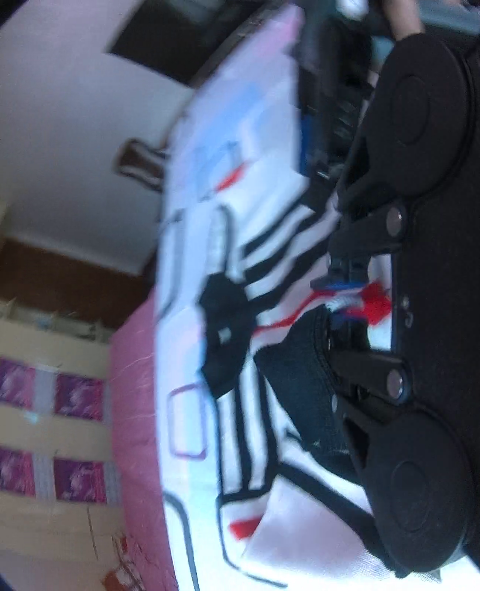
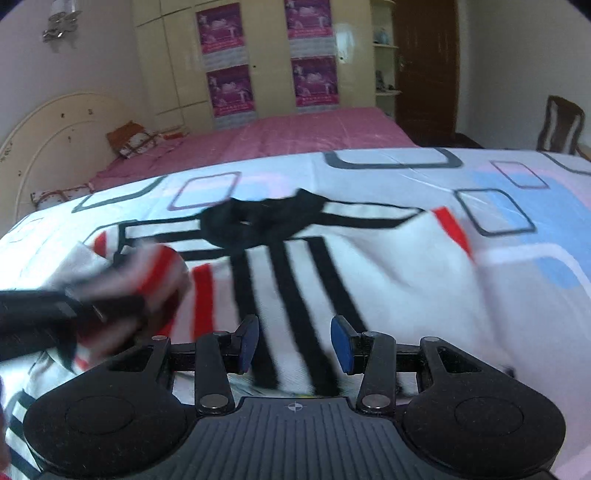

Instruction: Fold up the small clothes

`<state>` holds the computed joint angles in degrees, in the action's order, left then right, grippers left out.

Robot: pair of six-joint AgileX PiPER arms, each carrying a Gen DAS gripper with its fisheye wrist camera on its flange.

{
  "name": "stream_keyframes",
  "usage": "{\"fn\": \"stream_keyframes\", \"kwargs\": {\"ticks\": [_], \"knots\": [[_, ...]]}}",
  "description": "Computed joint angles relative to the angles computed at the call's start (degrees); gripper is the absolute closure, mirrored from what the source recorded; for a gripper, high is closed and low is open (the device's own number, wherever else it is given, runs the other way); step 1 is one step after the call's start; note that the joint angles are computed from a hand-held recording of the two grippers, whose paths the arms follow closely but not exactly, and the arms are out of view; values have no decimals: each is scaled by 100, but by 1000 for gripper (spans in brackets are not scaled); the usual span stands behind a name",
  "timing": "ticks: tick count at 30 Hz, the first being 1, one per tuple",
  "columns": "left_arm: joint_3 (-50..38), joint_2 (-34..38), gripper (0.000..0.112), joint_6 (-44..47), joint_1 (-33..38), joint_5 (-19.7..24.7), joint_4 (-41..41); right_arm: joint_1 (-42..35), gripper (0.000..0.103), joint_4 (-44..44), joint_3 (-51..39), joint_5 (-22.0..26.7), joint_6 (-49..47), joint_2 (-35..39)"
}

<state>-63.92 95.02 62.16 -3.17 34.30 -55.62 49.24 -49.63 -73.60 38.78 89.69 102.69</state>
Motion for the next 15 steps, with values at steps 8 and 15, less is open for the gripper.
{"fn": "stream_keyframes", "kwargs": {"ticks": [8, 15], "knots": [[458, -647, 41, 131, 11, -223, 425, -30, 48, -208, 488, -575, 395, -450], [1012, -1383, 38, -19, 958, -488, 933, 432, 21, -397, -370, -717, -77, 33]]}}
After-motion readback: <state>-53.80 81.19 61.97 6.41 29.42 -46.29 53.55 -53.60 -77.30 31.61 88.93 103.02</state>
